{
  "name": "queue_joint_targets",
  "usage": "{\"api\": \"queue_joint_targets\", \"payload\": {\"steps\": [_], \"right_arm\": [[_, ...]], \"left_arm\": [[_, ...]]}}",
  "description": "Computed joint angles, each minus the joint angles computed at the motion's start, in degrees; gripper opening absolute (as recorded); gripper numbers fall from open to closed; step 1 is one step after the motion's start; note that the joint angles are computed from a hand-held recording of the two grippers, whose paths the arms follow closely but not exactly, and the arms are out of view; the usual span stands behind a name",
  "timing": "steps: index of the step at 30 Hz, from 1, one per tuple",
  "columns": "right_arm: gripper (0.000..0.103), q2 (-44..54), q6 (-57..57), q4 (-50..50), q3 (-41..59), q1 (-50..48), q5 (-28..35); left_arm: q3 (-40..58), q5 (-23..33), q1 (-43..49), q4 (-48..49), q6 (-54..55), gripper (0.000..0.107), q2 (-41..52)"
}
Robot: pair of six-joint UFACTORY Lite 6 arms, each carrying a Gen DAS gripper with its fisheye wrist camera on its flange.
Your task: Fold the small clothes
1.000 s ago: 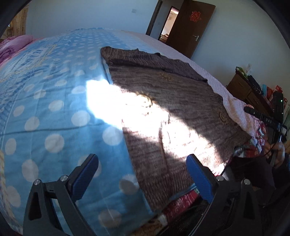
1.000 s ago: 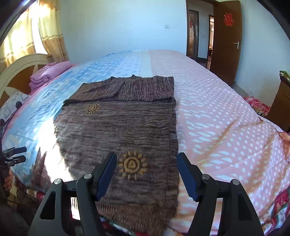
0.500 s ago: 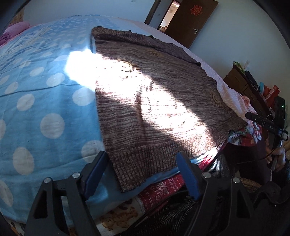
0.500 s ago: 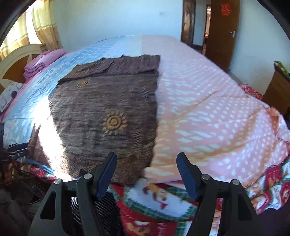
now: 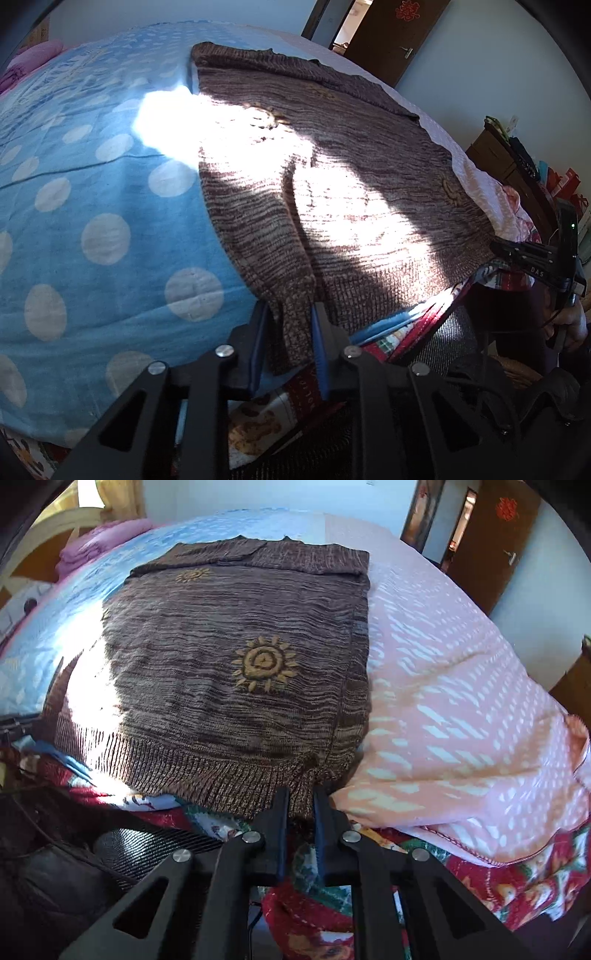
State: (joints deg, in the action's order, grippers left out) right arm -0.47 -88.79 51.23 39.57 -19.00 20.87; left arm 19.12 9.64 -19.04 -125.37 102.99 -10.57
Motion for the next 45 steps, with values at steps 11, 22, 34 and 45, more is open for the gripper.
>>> {"api": "queue_joint_targets", "payload": {"steps": [11, 22, 34, 45], "right_arm": [[0.009, 2.50, 8.91, 4.21, 15.08, -5.90, 22.65], [0.009, 31.85, 33.42, -1.23, 54.00, 5.47, 15.76], [0.029, 54.42, 52.48, -13.37, 79.83, 8.55, 15.19], [0.037, 30.86, 26.79, 2.69, 49.19, 13.32, 2.19]], "left_arm": [[7.07, 10.81, 11.53, 30.64, -27.87, 0.013, -1.78], [40.67, 11.76, 17.43, 47.30, -42.25, 0.013, 23.86], [62.93, 15.66, 23.46, 65.31, -57.14, 0.041, 42.24], [49.01, 5.42, 20.73, 93.16, -58.93, 0.052, 31.08]]}}
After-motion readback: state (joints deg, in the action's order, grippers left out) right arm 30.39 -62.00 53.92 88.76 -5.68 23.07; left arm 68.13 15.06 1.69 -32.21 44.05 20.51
